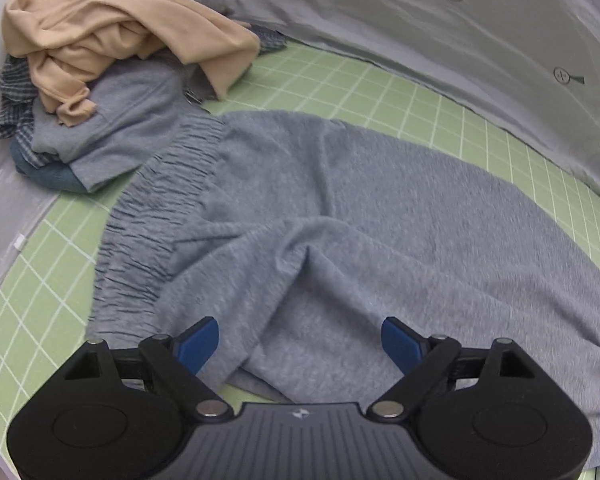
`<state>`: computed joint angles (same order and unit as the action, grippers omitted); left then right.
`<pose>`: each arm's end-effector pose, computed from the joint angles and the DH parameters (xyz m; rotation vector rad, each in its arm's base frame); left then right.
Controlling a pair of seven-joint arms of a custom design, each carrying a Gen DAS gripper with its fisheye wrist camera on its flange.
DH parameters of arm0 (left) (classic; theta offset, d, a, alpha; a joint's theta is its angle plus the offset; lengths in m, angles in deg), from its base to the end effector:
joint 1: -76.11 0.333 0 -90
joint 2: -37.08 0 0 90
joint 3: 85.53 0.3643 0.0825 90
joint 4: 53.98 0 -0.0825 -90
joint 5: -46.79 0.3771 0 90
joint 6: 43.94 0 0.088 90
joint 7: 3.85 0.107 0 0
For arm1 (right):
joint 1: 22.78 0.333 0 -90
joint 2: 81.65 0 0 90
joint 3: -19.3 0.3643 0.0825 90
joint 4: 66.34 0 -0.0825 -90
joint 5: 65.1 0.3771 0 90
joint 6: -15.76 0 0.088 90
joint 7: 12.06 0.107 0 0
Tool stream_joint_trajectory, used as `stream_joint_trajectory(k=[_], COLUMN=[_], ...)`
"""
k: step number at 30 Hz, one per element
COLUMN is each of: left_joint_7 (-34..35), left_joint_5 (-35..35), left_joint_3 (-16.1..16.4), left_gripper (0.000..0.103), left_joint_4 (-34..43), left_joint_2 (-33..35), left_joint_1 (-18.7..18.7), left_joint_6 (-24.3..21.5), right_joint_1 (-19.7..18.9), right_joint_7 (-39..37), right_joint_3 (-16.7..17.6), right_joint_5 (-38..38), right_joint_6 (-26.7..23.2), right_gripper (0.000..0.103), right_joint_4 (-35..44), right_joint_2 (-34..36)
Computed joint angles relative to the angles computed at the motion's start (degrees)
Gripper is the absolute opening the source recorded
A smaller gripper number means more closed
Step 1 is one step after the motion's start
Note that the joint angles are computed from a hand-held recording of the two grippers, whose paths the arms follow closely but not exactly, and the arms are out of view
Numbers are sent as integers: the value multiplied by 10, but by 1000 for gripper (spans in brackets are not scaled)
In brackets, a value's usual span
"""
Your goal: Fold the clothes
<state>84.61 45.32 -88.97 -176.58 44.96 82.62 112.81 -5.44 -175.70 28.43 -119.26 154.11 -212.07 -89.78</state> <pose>0.5973 0.0343 0.4436 -2.0729 1.8675 -0.4781 0.3925 0.1909 0.3774 -1.2146 2.5014 -0.8564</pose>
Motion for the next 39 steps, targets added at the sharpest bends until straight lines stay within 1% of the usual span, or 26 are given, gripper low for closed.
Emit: stream_joint_trajectory(k=[1,3,5,7,8,10,12,13,16,19,20,21,22,23,24,26,28,30,32,34,36,39], left_joint_7=[-1,-4,-15,-24,-29,-38,-47,-50,-38,-43,-43,-43,-44,-45,-45,-47,-48,-50,-53,-56,-56,-52], left_joint_5=[3,11,29,43,49,59,69,71,57,61,60,60,61,61,61,62,63,64,65,66,65,62], left_joint_3=[-1,-2,1,3,4,6,8,8,3,4,4,4,3,3,3,3,4,4,4,4,4,3], left_gripper=[89,89,89,89,91,94,101,103,103,103,103,103,103,103,103,103,103,103,103,103,103,103], left_joint_4=[3,9,18,28,31,33,36,37,40,38,38,38,38,39,39,38,34,29,26,25,25,28], left_joint_2=[5,15,24,33,37,39,42,44,45,43,43,43,43,43,43,43,41,39,38,37,36,38], left_joint_1=[-2,-7,-13,-16,-18,-19,-21,-20,-13,-14,-14,-14,-14,-15,-15,-15,-15,-16,-16,-16,-16,-15], left_joint_6=[-7,-22,-42,-61,-68,-70,-73,-74,-78,-76,-76,-76,-76,-76,-76,-72,-66,-59,-55,-55,-56,-60], right_joint_1=[-2,-10,-19,-30,-36,-51,-68,-77,-100,-107,-105,-102,-97,-91,-85,-76,-65,-53,-39,-27,-19,-17], right_joint_7=[0,-7,-24,-42,-52,-69,-92,-103,-138,-147,-140,-127,-125,-130,-130,-117,-98,-87,-80,-70,-29,56], right_joint_3=[-4,-12,-15,-17,-17,-20,-30,-35,-46,-52,-55,-58,-61,-63,-65,-69,-68,-62,-53,-47,-42,-36], right_joint_5=[1,2,2,0,-6,-20,-40,-51,-104,-178,-206,-233,-241,-236,-232,-221,-192,-154,-107,-48,-3,22], right_joint_6=[11,35,38,39,32,19,16,15,4,-14,-19,-23,-31,-40,-42,-30,-9,-2,-12,-21,-21,10], right_gripper=[43,13,7,4,4,3,3,3,3,3,4,8,14,29,37,39,44,59,62,62,63,68], right_joint_4=[-5,-15,-16,-15,-12,-4,8,16,54,108,124,139,152,164,170,168,149,126,102,84,58,12], right_joint_2=[-3,-11,-20,-28,-31,-36,-35,-32,-9,31,45,58,70,81,89,94,88,82,78,73,60,29])
